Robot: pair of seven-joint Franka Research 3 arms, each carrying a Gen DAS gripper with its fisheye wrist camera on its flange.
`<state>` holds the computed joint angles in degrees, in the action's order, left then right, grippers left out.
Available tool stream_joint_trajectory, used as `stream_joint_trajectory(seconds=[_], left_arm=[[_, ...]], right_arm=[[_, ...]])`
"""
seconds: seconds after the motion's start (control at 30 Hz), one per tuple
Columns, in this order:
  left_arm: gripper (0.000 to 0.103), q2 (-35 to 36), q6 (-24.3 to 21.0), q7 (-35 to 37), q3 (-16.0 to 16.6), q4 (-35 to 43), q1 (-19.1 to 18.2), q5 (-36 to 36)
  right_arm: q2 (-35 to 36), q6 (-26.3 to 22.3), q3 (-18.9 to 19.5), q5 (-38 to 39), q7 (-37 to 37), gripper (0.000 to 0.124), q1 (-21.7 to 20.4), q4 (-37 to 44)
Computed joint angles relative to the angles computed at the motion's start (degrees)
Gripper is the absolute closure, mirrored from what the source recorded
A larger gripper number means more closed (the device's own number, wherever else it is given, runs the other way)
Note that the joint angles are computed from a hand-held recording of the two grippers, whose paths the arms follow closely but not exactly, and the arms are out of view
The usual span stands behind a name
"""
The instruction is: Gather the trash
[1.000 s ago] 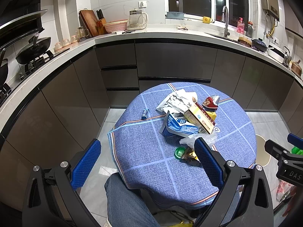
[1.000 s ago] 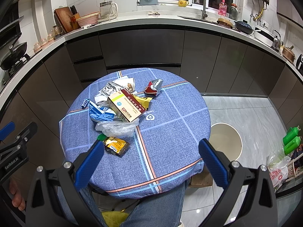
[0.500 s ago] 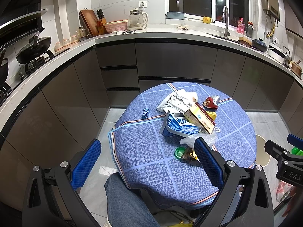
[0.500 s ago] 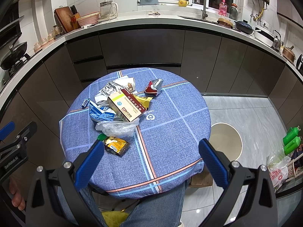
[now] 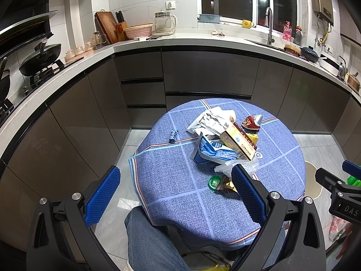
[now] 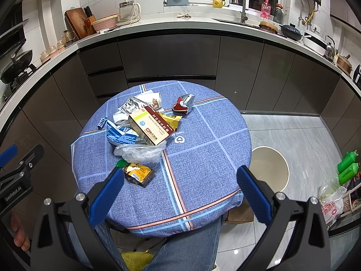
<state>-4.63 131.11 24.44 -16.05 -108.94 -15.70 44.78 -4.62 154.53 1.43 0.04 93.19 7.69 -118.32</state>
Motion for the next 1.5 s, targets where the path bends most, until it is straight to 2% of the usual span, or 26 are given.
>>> stream_joint_trajectory(seconds=[0.43, 0.73, 0.8, 0.9, 1.0, 1.13, 1.23, 1.33, 1.43, 1.5], left_arm=[[0.008, 1.8, 0.0, 1.1, 0.5, 1.4, -0.1, -0.7], [0.008, 5.2, -0.8, 3.0, 1.5, 4.2, -0.4, -2.1], [0.008, 5.7, 0.7, 3.4, 2.0, 4.1, -0.3, -2.2], [0.008, 5.3, 5.1, 3.6, 3.3, 2.5, 1.0, -4.2], [0.008, 5.1, 10.1, 5.3, 4.4, 0.4, 2.7, -7.4], [0.008, 5.9, 13.6, 9.0, 4.9, -0.9, 4.1, -10.3], [0.008, 6.8, 17.0, 14.8, 5.2, -2.0, 5.1, -15.8], [0.01, 7.6, 19.1, 18.4, 5.2, -2.5, 5.5, -19.3], [0.016, 9.0, 20.7, 23.5, 5.1, -2.1, 6.0, -24.4], [0.023, 9.9, 21.9, 27.6, 4.7, -1.9, 6.4, -28.6]], right_arm=[[1.5, -0.8, -0.1, -0.4, 0.6, 0.024, 0.3, 1.2], [5.9, -2.6, -0.8, 2.6, -2.5, 0.024, 1.0, 5.0], [7.0, -1.3, -0.6, 8.7, -9.0, 0.024, 0.9, 5.3], [9.9, 0.7, 1.2, 26.7, -28.1, 0.024, 0.2, 5.9], [13.5, -2.0, 2.3, 32.8, -37.9, 0.024, 0.2, 7.9], [19.9, -5.2, 3.1, 32.0, -43.0, 0.024, 1.0, 12.7], [24.6, -7.7, 3.6, 31.1, -44.7, 0.026, 1.3, 16.9], [28.1, -9.2, 3.9, 30.5, -44.6, 0.038, 1.4, 20.2], [29.8, -7.3, 4.7, 30.7, -46.6, 0.04, 1.2, 20.8], [30.0, -6.6, 5.2, 31.1, -47.7, 0.057, 1.0, 20.5]])
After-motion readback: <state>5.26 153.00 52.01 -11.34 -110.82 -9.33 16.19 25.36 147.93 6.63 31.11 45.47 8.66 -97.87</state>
